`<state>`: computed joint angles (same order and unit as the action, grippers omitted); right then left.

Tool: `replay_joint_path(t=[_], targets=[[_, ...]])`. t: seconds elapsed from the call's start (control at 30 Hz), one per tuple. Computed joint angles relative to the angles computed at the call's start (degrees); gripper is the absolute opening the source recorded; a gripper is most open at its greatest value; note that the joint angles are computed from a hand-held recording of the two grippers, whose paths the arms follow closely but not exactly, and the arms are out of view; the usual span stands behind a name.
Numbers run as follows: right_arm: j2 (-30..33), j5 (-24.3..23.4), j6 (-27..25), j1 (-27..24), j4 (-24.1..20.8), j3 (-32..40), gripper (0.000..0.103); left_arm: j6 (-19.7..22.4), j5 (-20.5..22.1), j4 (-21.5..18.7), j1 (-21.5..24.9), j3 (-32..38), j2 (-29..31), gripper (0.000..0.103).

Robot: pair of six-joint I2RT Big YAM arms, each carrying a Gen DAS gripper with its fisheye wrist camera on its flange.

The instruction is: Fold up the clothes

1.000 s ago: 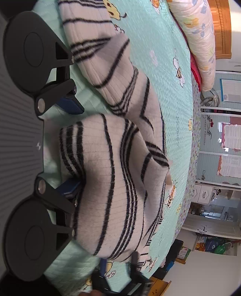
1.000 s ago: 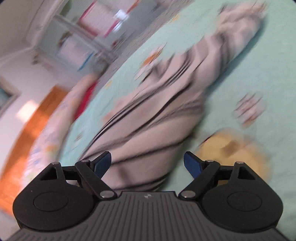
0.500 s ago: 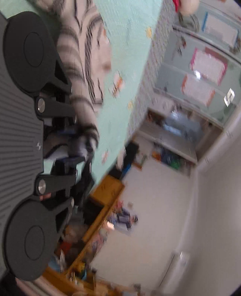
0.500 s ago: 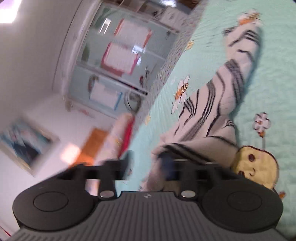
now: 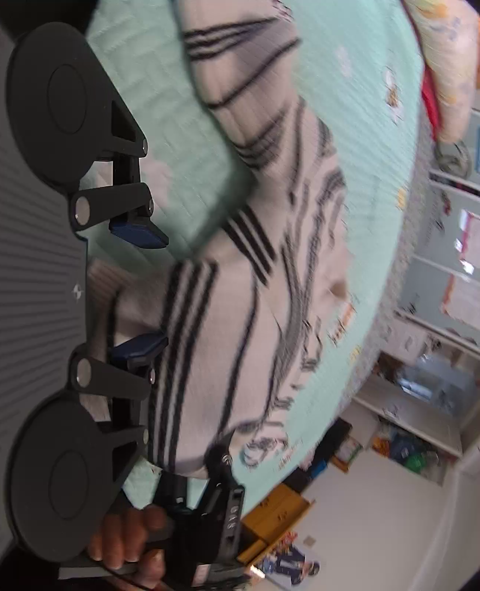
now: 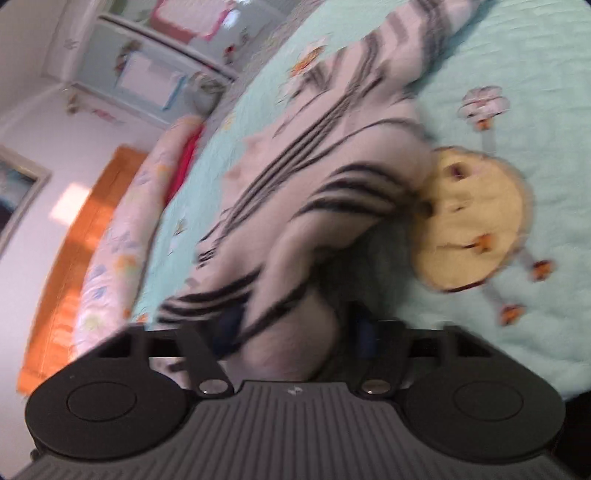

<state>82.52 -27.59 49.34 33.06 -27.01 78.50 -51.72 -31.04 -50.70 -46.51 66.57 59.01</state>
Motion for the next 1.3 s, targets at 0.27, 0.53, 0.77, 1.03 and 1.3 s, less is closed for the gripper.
replay_joint_path(t=[0.27, 0.53, 0.77, 1.03, 1.3], targets=[[5.28, 5.11, -1.80, 2.89, 6.01, 13.03, 0.091, -3.64, -2.45, 1.26, 0.56, -0.69, -1.22, 0.053], [1.49, 9.39, -1.08, 3.59, 1.20, 6.52, 0.092, -6.31, 0.18, 1.58, 2.18, -3.40, -2.80, 0.054], [-2.95, 4.01, 1.26, -1.00, -5.21, -1.40, 0.071, -4.95, 3.19, 5.06, 3.19, -4.77, -2.24, 0.054], [-2.43, 7.41, -2.83, 0.67, -4.21, -0.09, 0.029, -3.23, -1.77, 4.14, 3.31, -4.00, -4.15, 0.054], [-5.19, 4.47, 7.36, -3.95, 3.76, -4.11, 0.054, 5.55, -4.43, 0.02, 11.73, 2.99, -0.59, 0.055]])
